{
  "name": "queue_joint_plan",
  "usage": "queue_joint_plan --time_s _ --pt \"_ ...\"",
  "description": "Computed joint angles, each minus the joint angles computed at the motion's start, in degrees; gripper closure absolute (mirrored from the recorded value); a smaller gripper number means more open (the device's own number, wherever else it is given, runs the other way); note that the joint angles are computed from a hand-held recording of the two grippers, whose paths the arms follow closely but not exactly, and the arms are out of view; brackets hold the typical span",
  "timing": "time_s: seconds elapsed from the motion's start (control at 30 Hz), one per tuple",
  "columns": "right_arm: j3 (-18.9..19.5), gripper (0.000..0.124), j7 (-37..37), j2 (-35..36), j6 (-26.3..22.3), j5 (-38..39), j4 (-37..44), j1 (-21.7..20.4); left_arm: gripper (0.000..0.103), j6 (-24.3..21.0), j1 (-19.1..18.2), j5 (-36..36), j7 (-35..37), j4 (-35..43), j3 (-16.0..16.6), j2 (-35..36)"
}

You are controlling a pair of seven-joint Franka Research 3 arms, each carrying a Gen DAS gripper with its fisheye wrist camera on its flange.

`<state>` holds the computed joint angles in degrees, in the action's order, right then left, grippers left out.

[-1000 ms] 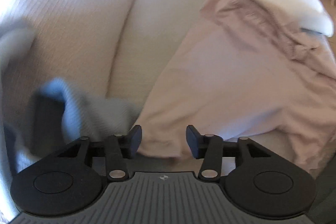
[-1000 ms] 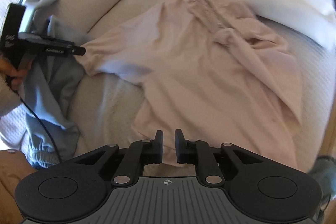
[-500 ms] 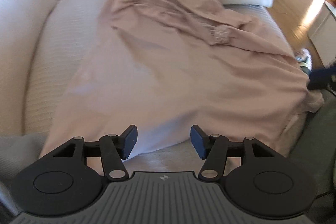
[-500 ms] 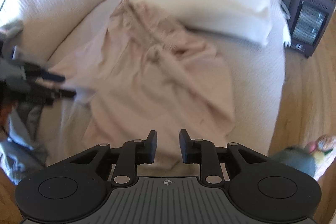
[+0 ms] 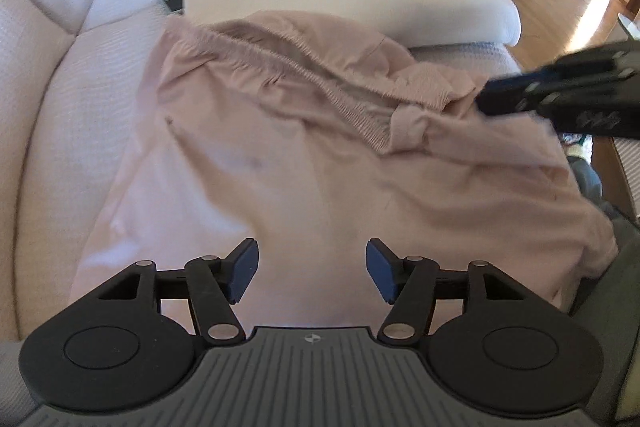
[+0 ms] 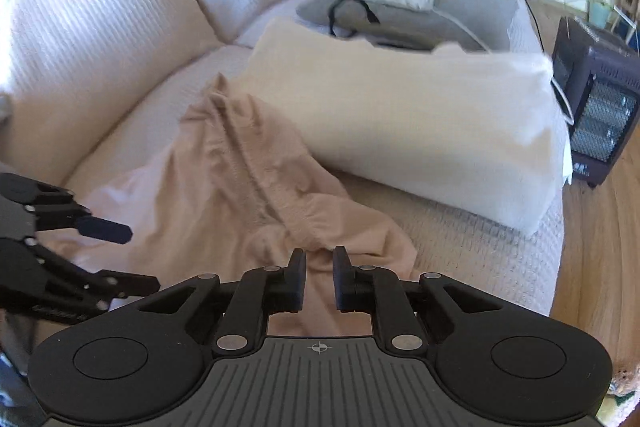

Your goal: Fold clothes

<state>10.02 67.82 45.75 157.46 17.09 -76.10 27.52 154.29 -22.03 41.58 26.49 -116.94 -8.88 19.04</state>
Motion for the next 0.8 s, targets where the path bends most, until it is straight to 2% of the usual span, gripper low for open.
queue_joint_plan --time_s 0.1,0.17,0.27,0.33,0.37,0.4,0.43,0.57,0.7,0.73,0.77,0.8 --pt "0.66 0.109 -1.6 2.47 -6.66 -0.43 3.65 -0.54 0.041 1.04 -0.02 0.12 0.52 2.68 0.32 2.13" --pt "1.8 0.109 -3.74 2.28 -11.46 0.29 3.33 -1.46 0.039 1.59 -0.12 0.1 1.13 4.38 0.67 3.52" --pt "1.84 0.109 -5.86 0.94 -13.93 1.19 0.47 -1.79 0.039 2.77 -0.06 -0.56 3.07 6.69 0.94 5.62" --pt "2.45 0.109 -6.96 0.06 -14.7 3.0 -0.41 -2.8 0.044 4.56 -0.67 0.22 3.24 7.84 1.83 6.7" --pt "2.59 0.109 -7.16 -0.13 -15.92 3.8 -0.09 -3.26 0.05 5.78 -1.24 1.17 2.82 8.31 2.57 7.1" --pt "2.31 0.109 -7.43 -0.8 -15.19 4.16 -0.72 -3.23 0.055 7.0 -1.8 2.16 2.35 8.82 3.3 7.51" --pt "2.08 0.108 -7.69 -1.49 -14.41 4.47 -1.38 -3.24 0.064 8.24 -2.3 3.07 1.92 9.35 3.97 7.94" --pt "1.39 0.108 -7.18 -4.32 -10.7 6.18 -4.59 -4.0 0.067 12.5 -1.88 2.21 5.03 11.65 3.57 10.24" --pt "0.66 0.107 -5.29 -5.43 -8.73 6.63 -6.28 -4.07 0.066 10.23 0.5 -5.37 13.07 15.31 0.02 13.98" --pt "0.48 0.107 -4.74 -5.5 -8.41 6.58 -6.42 -4.06 0.068 9.25 0.6 -7.08 14.26 16.16 -0.22 14.82" --pt "0.5 0.107 -4.47 -5.75 -8.19 6.61 -6.94 -4.16 0.078 9.75 0.85 -8.38 15.32 16.28 -0.42 15.23" --pt "0.52 0.107 -4.21 -6.0 -7.98 6.65 -7.45 -4.27 0.082 10.29 1.05 -9.58 16.26 16.31 -0.59 15.52"
